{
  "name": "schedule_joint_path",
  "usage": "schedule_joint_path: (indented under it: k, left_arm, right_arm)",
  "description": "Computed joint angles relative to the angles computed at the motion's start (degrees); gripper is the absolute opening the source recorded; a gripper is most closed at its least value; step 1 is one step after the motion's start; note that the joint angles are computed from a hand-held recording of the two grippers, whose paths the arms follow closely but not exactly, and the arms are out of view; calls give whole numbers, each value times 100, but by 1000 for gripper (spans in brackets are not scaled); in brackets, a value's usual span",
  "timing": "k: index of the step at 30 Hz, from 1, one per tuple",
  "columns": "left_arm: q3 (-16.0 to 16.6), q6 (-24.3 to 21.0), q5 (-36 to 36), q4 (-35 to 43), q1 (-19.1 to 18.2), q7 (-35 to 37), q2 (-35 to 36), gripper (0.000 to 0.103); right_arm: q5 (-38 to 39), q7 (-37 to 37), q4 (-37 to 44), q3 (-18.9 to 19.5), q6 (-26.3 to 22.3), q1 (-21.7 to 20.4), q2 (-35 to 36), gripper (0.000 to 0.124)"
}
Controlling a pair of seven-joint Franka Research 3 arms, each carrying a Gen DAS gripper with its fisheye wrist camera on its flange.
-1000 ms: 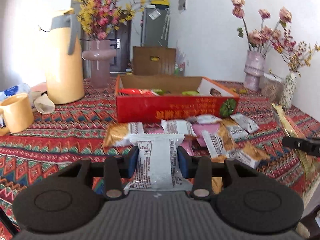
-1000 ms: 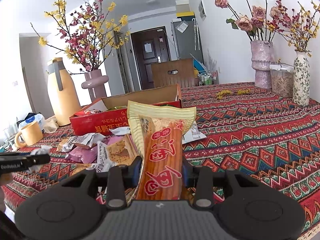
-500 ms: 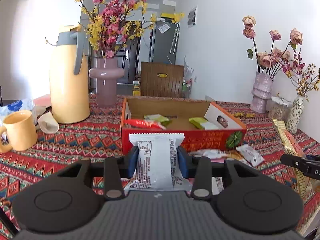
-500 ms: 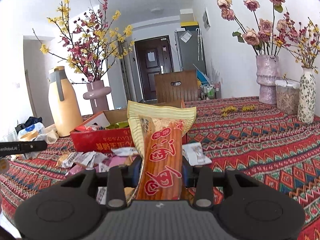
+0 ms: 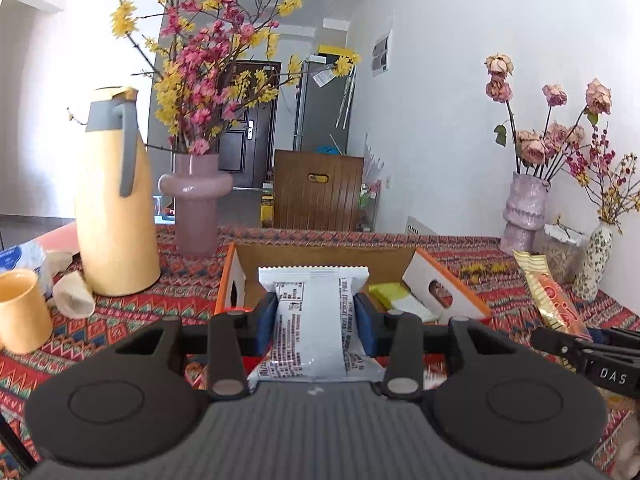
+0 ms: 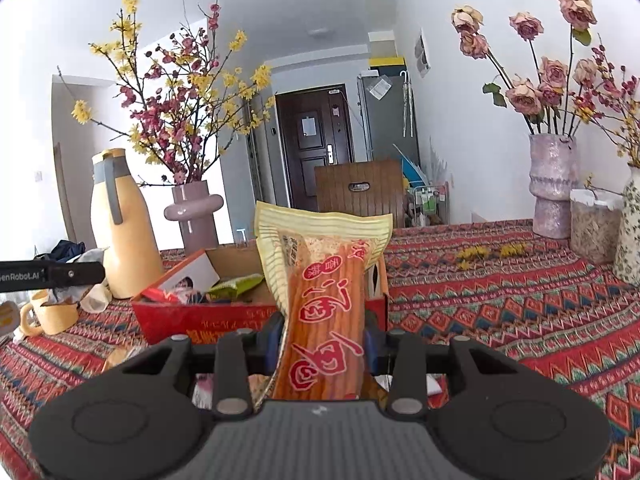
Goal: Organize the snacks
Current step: 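Carry both snacks over the box and open both grippers to drop them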
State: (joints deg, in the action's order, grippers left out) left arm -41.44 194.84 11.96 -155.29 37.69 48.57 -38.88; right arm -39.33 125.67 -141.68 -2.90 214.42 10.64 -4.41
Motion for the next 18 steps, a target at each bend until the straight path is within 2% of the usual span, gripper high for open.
schedule_joint_path:
  k: [9, 14, 18]
  left_arm:
    - [-711, 113, -133, 776, 959, 115, 562, 42]
    - [-1350, 117, -210, 1233, 1699, 224, 861, 42]
    - [-1958, 25, -218, 1591, 2416, 172, 1049, 42]
  right_arm:
    - [29, 213, 977, 247, -325, -92, 533, 38]
    - [-144, 386, 1733, 521, -715, -283, 941, 38]
    - [-766, 895, 2567, 1011, -1170, -699, 1394, 38]
